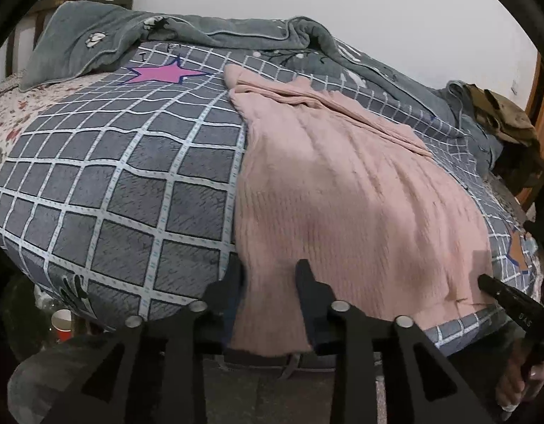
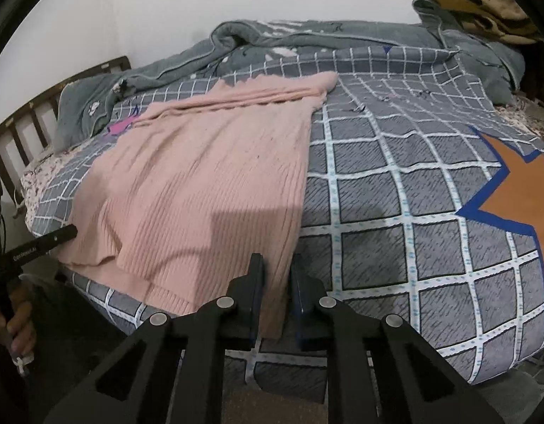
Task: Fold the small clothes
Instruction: 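Lower both tools and grasp the pink sweater hem, then lift the hem with both tools and fold it toward the collar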
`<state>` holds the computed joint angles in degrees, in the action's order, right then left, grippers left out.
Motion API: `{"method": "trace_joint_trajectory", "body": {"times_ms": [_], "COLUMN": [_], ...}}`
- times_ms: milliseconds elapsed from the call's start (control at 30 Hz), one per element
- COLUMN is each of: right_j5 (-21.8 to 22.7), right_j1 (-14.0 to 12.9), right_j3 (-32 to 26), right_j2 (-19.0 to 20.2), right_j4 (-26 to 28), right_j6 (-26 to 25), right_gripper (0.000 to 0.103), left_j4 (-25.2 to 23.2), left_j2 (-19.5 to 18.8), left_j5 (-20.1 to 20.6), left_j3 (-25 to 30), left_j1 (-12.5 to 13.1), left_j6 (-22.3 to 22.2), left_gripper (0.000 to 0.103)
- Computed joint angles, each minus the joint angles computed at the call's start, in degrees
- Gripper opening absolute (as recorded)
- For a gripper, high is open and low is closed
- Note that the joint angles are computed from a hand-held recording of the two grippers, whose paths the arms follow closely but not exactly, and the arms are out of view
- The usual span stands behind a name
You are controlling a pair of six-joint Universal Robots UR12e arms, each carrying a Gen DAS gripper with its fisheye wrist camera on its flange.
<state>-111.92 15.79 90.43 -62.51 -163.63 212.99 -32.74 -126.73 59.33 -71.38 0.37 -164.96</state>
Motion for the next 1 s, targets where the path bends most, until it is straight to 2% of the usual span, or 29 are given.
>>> {"method": "trace_joint_trajectory", "body": {"times_ms": [67,233,333,400,433,533,600,700,833,900,1000], "right_j5": [0.78,0.34,-0.97,0.98,2.29,3.77,6.24,8.42,8.78,9.73,10.93], "right_j1": [-0.05,0.28,0.67,0.38,0.19,0.0,-0.46,-1.22,-2.37,-3.3,-4.67], "right_j3": [0.48,0.31,-0.26,0.14,0.4,0.59,1.03,0.28,-3.13,-4.91,-7.61], "right_j2": [-0.22,0.02,0.36,0.22,0.12,-0.16,-0.62,-0.85,0.07,0.71,1.77], "right_j4": [-0.61,-0.74,0.01,-1.28,-2.2,-4.82,-9.01,-13.53,-16.65,-17.73,-18.57], "right_j6": [0.24,-1.07,-1.93,-1.98,-1.88,-3.06,-3.42,-3.56,-3.9,-3.99,-3.46], "right_gripper": [0.019,0.024,0.023,0.008,0.006,0.005,0.005,0.005,0.005,0.005,0.005], "left_j4": [-0.14,-0.16,-0.4,-2.34,-3.25,-3.65,-3.75,-3.46,-0.32,-0.56,-1.26], "left_j2": [0.16,0.26,0.13,-0.07,-0.17,-0.36,-0.68,-1.46,-3.24,-4.9,-7.13], "left_j5": [0.09,0.86,1.6,0.05,-0.91,-5.19,-7.45,-8.17,-8.09,-10.35,-11.3], "left_j3": [-0.18,-0.23,-0.04,0.71,1.14,2.04,3.29,5.89,10.27,14.0,19.01], "left_j1": [-0.18,-0.45,-0.56,-0.22,0.02,1.06,1.55,1.61,1.37,1.42,0.99], "left_j6": [1.09,1.84,1.47,1.4,0.96,-1.87,-4.62,-8.44,-13.68,-15.82,-17.65], "left_gripper": [0.039,0.04,0.012,0.01,0.01,0.01,0.01,0.01,0.007,0.007,0.007]}}
